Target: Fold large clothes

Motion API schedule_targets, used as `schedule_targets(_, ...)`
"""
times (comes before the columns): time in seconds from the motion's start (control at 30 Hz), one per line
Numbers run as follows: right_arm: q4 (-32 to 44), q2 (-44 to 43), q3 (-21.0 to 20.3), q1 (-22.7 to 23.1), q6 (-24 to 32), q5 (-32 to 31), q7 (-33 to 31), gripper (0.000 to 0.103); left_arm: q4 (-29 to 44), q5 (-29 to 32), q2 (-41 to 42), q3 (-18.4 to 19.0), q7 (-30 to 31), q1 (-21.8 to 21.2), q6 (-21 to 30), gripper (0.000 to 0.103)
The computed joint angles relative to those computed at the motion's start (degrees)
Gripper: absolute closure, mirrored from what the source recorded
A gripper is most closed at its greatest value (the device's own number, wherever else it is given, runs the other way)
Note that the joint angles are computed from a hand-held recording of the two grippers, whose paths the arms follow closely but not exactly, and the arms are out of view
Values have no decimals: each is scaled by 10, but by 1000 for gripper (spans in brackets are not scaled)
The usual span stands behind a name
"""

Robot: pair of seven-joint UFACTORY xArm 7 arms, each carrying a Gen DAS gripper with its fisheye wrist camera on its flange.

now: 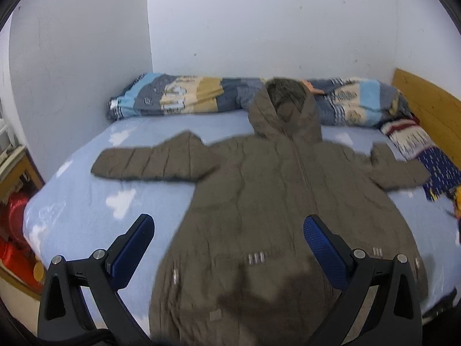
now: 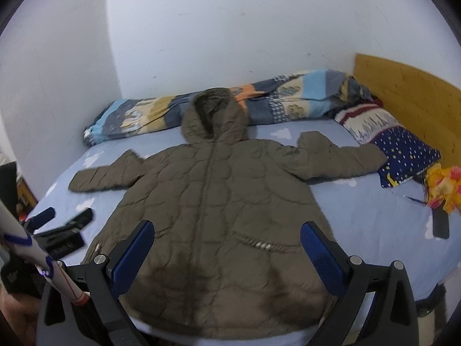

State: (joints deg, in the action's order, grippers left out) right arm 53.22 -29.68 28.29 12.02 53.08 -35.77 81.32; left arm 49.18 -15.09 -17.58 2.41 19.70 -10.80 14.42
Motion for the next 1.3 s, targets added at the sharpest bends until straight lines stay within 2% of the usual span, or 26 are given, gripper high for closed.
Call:
schedule_targets(0.1,-35,-33,-40,-14,-14,8,-7,0,76,38,80,-32,-51,25,-18,0)
schedule_targets(0.23,-89,-63,-105,-45,-66,33,-43,0,201,-3,218,-49,-44,19,-10,0)
schedule_targets(0.3,-117,-75,-141,-64,-94,55,-65,0,219,-50,257,-83,-6,45,-17,0)
schedule_targets(0.33,-128,-81,-153,-74,-104,64,-74,0,216,-44,276,-80,-9,39,-37,0)
schedule_targets(0.37,-147,-89,-179,-84,-121,78,-89,0,221,-14,288,-52,-36,15,-33,0)
schedule_targets(0.4,-159,-94,-202,-92,-134,93,-105,1,240,11,305,-49,-55,15,-5,0)
schedule_targets(0.43,-168,-95,-223,-105,-144,104,-122,1,270,12,324,-70,-61,34,28,0)
schedule_targets(0.47,-174,-94,-244,-121,-150,112,-141,3,284,-5,331,-87,-48,49,37,0)
schedule_targets(0.5,-177,-89,-262,-137,-157,120,-154,4,289,1,338,-80,-52,42,23,0)
schedule_targets(0.57,-186,-73,-307,-169,-197,137,-185,10,299,45,350,-72,-76,34,13,0)
schedule_targets(0.67,-174,-14,-372,-203,-256,182,-234,19,323,62,371,-76,-85,37,27,0)
schedule_targets(0.73,-161,29,-401,-220,-290,210,-263,22,336,70,383,-77,-92,38,40,0)
schedule_targets(0.77,-150,51,-408,-226,-297,224,-274,28,339,72,385,-77,-93,40,42,0)
schedule_targets(0.83,-137,95,-436,-227,-329,270,-309,33,342,92,392,-71,-103,36,40,0)
schedule_targets(0.93,-115,165,-487,-207,-382,371,-377,50,342,116,398,-59,-119,27,33,0)
schedule_targets(1.07,-82,241,-515,-192,-424,498,-465,53,354,132,412,-57,-132,28,41,0)
schedule_targets(1.17,-50,293,-512,-199,-438,591,-541,53,357,149,418,-53,-143,25,42,0)
schedule_targets(1.3,-2,355,-488,-235,-425,605,-557,53,360,160,424,-53,-150,24,44,0)
